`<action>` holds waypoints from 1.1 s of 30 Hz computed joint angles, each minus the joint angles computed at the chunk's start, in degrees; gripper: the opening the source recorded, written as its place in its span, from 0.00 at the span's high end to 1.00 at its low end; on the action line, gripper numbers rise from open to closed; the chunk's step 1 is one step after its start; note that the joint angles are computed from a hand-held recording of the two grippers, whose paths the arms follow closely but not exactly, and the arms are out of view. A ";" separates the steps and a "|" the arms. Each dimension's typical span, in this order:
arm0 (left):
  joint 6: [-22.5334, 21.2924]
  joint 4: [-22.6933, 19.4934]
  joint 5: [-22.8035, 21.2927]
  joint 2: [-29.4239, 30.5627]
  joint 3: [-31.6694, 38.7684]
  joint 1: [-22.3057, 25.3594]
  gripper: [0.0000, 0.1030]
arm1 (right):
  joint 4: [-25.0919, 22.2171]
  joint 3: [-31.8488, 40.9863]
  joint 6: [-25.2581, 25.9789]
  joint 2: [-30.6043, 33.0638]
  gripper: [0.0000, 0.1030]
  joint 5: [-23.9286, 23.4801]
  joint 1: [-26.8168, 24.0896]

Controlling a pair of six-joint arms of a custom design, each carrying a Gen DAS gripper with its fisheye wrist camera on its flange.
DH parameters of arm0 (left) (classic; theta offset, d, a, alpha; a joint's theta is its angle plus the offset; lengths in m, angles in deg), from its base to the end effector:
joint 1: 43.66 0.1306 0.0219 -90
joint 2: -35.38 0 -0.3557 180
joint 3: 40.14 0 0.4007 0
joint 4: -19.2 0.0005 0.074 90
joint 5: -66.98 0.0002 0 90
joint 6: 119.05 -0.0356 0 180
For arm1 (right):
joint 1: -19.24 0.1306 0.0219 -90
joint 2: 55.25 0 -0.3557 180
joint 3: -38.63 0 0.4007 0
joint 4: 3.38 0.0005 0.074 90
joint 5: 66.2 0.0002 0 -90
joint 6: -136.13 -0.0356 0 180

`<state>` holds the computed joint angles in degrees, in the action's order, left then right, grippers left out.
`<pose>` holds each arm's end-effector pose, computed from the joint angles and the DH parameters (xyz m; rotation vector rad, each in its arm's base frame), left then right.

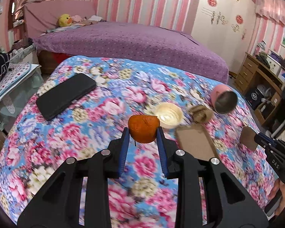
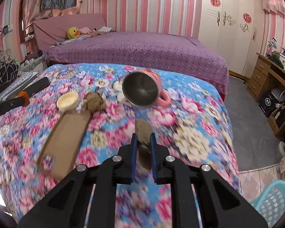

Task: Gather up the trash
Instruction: 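Grasp the orange with the left gripper while the right pulls the bread slice from the pink mug, then carry the orange and bread slice over the blue basket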

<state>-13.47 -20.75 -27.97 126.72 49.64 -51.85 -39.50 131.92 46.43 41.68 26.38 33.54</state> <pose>0.5077 -0.0705 0.4026 -0.1924 2.2866 -0.1158 0.5323 0.1335 0.3880 -0.2641 2.2497 0.0788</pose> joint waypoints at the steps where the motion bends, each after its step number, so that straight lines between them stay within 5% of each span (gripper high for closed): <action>1: -0.08 -0.04 -0.11 -0.16 -0.28 -0.53 0.73 | -0.13 -0.79 -0.04 -0.69 0.87 -0.11 -0.31; 13: 1.50 -1.33 -2.44 -2.16 -3.89 -4.07 0.73 | -2.45 -2.94 0.30 -2.21 0.84 0.51 -0.85; 17: 1.62 -0.73 -2.18 -2.39 -3.93 -3.77 0.73 | -3.47 -1.25 1.12 -0.41 0.49 2.78 0.07; 25: 0.99 -0.67 -3.23 -1.85 -3.16 -3.66 0.73 | -6.93 1.92 0.00 4.22 0.51 -0.10 -0.33; 26: 1.09 -0.63 -3.11 -1.86 -3.09 -3.52 0.73 | -6.66 1.69 0.13 4.31 0.58 -0.89 -0.26; 33: 1.21 0.86 -3.35 -2.79 -3.90 -3.87 0.73 | -4.02 -1.28 2.07 1.32 0.63 0.47 0.50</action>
